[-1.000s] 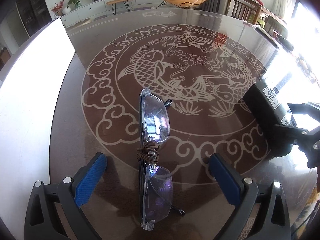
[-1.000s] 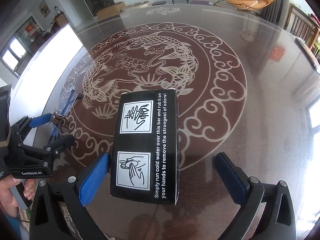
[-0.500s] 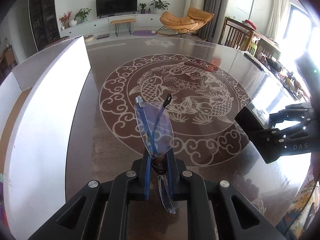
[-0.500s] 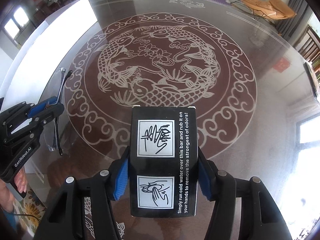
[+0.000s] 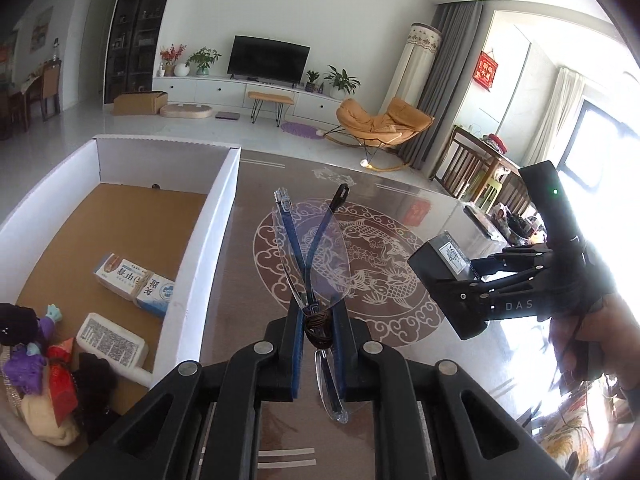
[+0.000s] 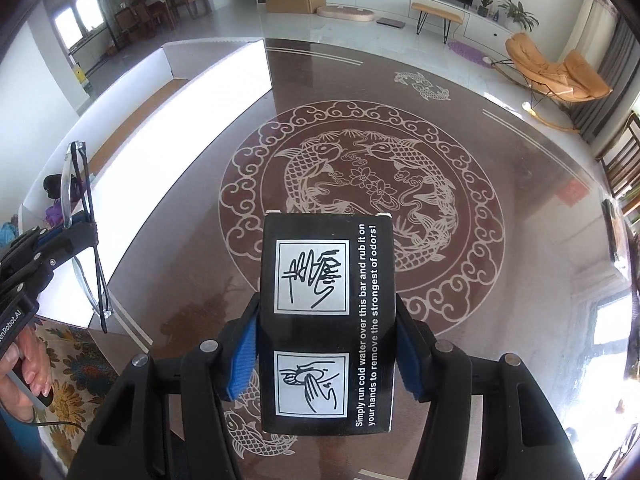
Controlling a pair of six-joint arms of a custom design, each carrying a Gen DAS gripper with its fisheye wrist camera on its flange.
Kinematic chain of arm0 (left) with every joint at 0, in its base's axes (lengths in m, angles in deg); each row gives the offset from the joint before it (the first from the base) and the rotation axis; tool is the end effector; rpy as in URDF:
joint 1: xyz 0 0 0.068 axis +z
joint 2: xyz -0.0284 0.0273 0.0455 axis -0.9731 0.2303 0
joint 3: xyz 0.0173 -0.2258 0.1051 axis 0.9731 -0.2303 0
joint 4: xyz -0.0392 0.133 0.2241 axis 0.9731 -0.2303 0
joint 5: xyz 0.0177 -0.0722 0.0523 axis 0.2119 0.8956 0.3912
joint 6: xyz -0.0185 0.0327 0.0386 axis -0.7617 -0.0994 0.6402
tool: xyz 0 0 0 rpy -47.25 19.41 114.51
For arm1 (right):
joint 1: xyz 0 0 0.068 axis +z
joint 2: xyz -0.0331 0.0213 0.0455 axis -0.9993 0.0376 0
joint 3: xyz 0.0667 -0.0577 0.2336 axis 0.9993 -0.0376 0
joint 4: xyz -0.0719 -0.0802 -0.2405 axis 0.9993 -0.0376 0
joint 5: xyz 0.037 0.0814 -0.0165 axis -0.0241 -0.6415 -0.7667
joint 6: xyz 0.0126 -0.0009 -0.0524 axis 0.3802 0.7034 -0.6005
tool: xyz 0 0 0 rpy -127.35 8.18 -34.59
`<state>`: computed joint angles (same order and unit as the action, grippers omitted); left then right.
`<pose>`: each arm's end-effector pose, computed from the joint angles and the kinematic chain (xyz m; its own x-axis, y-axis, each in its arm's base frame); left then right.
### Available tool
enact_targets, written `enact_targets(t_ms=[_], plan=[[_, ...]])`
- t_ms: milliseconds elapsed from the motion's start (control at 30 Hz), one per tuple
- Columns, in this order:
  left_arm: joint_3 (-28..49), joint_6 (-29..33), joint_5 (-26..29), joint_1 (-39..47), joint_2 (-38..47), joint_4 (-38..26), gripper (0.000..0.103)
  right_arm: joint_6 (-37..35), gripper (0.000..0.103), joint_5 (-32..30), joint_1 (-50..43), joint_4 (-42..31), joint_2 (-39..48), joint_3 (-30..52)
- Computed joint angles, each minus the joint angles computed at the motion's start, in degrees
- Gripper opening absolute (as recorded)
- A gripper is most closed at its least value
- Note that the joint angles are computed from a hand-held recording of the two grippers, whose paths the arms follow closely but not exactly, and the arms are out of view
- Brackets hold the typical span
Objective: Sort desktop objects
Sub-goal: 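Lift the glasses and soap box and carry both over the bin, then open both tools to drop the glasses and soap box into the bin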
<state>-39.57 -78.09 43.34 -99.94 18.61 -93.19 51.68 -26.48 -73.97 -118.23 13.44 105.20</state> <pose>0.1742 -0.0731 0.2298 -0.6637 -0.1193 -0.7384 0.1240 0.9560 -0.2659 0.2976 0.0772 0.1778 -0.8158 -0.4073 -0.4106 -0.4507 0.8926 0.0100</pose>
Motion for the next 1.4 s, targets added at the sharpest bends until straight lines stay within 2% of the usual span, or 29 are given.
enact_targets(t_ms=[133, 233, 333, 467, 633, 700, 733, 833, 867, 900, 933, 1000, 1067, 1133, 1233, 1300, 1367, 1400], plan=[[4.69, 10.93, 10.02, 20.61, -4.19, -9.58, 0.012, 5.48, 0.059, 1.21, 10.72, -1.51, 4.37, 9.4], [7.77, 19.84, 16.67, 36.82, 0.36, -12.9, 0.012, 10.03, 0.059, -0.05, 18.67, -2.1, 9.69, 18.86], [9.15, 25.62, 19.72, 47.29, 8.29, -13.52, 0.012, 14.39, 0.059, -3.31, 25.66, -2.69, 17.1, 29.67], [8.55, 28.45, 19.66, 51.69, 18.63, -12.16, 0.012, 17.68, 0.059, -6.28, 32.04, -6.07, 33.04, 47.78], [6.87, 27.58, 16.82, 51.54, 23.98, -9.11, 0.014, 18.85, 0.059, -3.12, 35.41, -17.1, 54.82, 72.37], [6.91, 26.62, 13.94, 50.51, 24.67, -8.54, 0.02, 18.53, 0.06, -2.72, 35.8, -21.72, 61.81, 81.21], [6.7, 26.17, 11.89, 49.81, 24.61, -7.94, 0.029, 18.42, 0.061, -3.02, 35.85, -22.5, 63.83, 83.42], [4.63, 25.31, 8.89, 49.08, 20.04, -6.59, 0.062, 17.42, 0.063, -0.32, 36.04, -19.84, 61.36, 79.06], [3.5, 24.43, 7.85, 48.59, 16.57, -6.65, 0.08, 17.33, 0.071, -0.87, 35.57, -19.14, 59.96, 77.26], [2.12, 23.37, 6.42, 47.95, 12.94, -5.76, 0.091, 17.33, 0.077, -1.8, 34.9, -17.7, 57.69, 74.27], [0.99, 22.43, 4.72, 47.15, 9.49, -5.01, 0.094, 17.31, 0.086, -1.94, 34.34, -15.68, 54.71, 70.48], [-0.73, 18.95, 1.01, 45.16, 2.97, -4.3, 0.103, 16.41, 0.091, -0.86, 33.51, -12.01, 48.67, 63.43], [-2.09, 15.8, -0.07, 44.03, -1.78, -4.32, 0.103, 14.99, 0.099, -0.21, 32.79, -10.89, 44.49, 59.61], [-2.62, 13.39, 1.55, 44.43, -3.05, -4.13, 0.103, 13.98, 0.102, 0.93, 32.52, -10.75, 41.8, 57.35], [-1.94, 10.53, -0.41, 43.11, -3.26, -6.88, 0.103, 12.36, 0.102, 3.04, 32.68, -10.44, 39.6, 55.6], [-1.46, 10.81, -7.46, 39.53, -4.11, -8.49, 0.103, 11.11, 0.102, 4.68, 32.91, -8.26, 38.11, 53.25], [-1.9, 8.38, -18.49, 33.67, -7.41, -11.01, 0.103, 11.0, 0.102, 5.56, 33.19, -5.42, 35.91, 49.77], [-2.01, 7.81, -20.89, 32.7, -8.44, -11.81, 0.103, 10.98, 0.102, 5.31, 33.18, -4.07, 34.2, 47.33]])
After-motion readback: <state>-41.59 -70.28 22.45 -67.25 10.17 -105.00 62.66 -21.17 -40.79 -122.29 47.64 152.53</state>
